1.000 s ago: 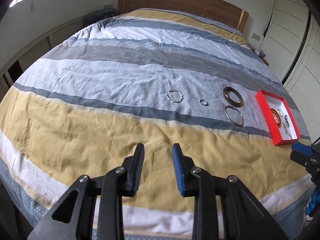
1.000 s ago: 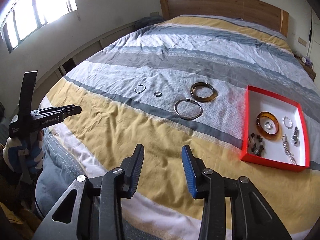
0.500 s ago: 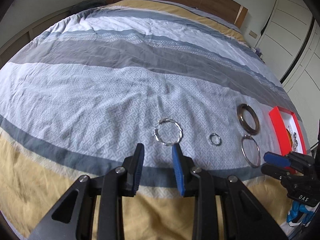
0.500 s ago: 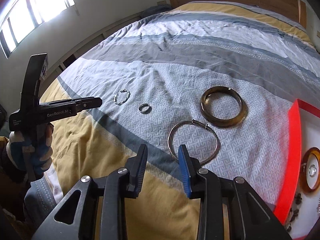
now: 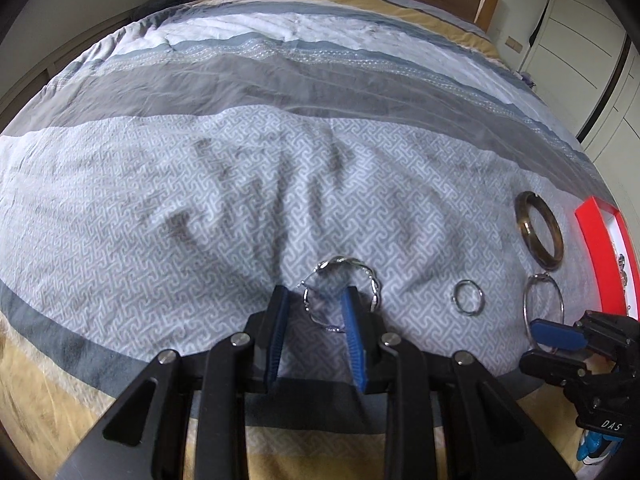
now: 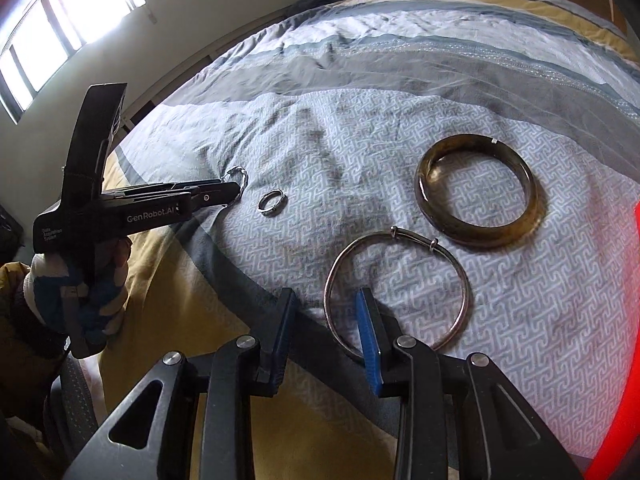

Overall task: Organize jewelry
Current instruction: 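Grasp the twisted silver hoop with the left tool while the right tool grasps the large silver hoop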

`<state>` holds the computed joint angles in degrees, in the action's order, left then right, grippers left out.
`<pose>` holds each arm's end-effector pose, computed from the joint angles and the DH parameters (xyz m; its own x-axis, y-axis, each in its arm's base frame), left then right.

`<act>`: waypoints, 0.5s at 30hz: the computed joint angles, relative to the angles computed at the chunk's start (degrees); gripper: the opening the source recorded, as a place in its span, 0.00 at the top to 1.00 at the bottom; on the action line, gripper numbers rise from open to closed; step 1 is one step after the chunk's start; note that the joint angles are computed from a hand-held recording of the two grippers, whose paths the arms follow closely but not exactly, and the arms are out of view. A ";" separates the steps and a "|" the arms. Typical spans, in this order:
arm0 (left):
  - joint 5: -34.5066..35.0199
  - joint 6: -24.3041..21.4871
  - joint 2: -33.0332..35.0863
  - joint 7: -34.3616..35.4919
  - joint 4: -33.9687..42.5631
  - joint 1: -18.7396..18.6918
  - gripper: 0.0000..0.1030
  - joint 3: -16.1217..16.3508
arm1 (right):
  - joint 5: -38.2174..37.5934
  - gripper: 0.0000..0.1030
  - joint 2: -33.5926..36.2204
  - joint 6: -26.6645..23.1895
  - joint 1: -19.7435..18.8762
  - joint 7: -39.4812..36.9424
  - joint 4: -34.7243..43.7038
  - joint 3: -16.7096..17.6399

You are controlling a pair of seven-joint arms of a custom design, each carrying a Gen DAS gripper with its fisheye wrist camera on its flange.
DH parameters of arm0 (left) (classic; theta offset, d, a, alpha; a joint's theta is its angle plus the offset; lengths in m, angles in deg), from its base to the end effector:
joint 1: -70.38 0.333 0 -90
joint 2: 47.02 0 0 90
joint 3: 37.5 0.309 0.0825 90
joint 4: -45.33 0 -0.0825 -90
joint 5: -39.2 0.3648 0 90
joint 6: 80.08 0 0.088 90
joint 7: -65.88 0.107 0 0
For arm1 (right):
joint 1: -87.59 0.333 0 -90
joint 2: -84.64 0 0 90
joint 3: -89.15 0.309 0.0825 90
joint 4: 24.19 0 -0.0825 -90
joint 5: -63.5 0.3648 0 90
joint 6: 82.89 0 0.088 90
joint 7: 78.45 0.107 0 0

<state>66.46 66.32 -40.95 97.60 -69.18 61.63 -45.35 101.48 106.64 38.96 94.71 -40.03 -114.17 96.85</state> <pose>0.5696 -0.1742 0.4583 0.3528 -0.9295 0.1074 -0.7799 -0.3556 -0.5151 0.6437 0.1858 0.4503 0.7580 -0.5587 -0.3366 -0.6453 -0.5671 -0.5119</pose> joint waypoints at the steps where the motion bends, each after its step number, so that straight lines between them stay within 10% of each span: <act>1: 0.68 0.14 0.09 -0.42 0.00 -0.12 0.78 0.06 | 0.18 0.69 0.18 0.02 0.00 -0.22 0.09 0.12; 15: 6.23 -2.89 -0.55 -5.32 0.75 -1.69 0.97 -0.33 | 2.67 0.95 -1.43 1.84 -0.12 -0.75 -2.07 0.46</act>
